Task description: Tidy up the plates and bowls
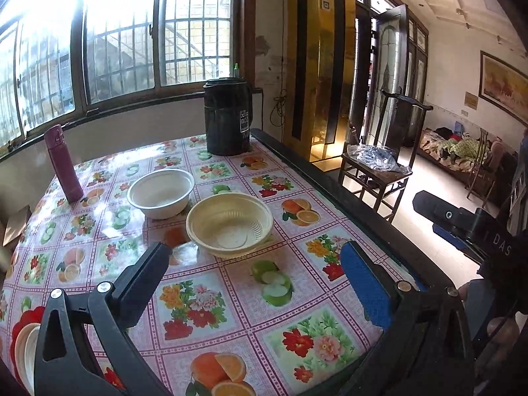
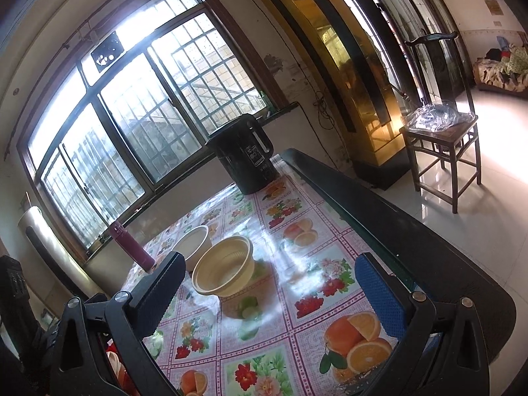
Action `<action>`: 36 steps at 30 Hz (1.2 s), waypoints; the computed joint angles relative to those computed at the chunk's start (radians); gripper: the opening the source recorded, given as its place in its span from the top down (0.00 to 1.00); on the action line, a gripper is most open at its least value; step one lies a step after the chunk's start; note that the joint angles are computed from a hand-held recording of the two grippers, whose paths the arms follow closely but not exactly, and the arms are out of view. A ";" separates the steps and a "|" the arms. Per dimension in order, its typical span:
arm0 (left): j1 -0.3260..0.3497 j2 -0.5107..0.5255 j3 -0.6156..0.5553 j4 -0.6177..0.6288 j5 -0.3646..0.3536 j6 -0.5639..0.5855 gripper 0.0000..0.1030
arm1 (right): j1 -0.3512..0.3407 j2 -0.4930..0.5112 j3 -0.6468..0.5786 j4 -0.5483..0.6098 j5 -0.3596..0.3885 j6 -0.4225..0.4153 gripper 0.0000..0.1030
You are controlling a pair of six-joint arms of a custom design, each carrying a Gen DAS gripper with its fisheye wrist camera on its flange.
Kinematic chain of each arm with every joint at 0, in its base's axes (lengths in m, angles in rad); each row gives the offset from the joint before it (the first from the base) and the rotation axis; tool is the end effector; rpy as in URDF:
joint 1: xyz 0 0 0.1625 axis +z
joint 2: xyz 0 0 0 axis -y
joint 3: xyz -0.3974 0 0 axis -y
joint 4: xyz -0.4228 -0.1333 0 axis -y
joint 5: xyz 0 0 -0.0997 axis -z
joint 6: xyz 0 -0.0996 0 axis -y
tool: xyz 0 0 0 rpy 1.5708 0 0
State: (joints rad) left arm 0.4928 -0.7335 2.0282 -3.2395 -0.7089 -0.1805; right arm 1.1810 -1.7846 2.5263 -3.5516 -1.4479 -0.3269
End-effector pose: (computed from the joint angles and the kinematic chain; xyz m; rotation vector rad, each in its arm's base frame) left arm -0.3654 -0.4333 -0.0022 0.8719 2.3027 -1.0390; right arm 0.0003 -0.3821 0.3273 0.0289 -2.3283 1.6039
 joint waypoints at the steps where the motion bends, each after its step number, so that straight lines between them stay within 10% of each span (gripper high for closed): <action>1: 0.003 0.000 -0.001 0.009 0.014 -0.016 0.00 | 0.005 0.013 -0.009 -0.004 -0.001 0.006 0.00; 36: 0.058 -0.163 0.119 0.132 -0.007 -0.157 0.00 | 0.074 0.095 -0.013 0.034 -0.097 0.057 0.00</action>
State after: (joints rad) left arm 0.5506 -0.8960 2.1474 -3.1076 -0.7156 -0.3374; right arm 1.2552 -1.6899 2.5134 -3.5173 -1.5449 -0.2696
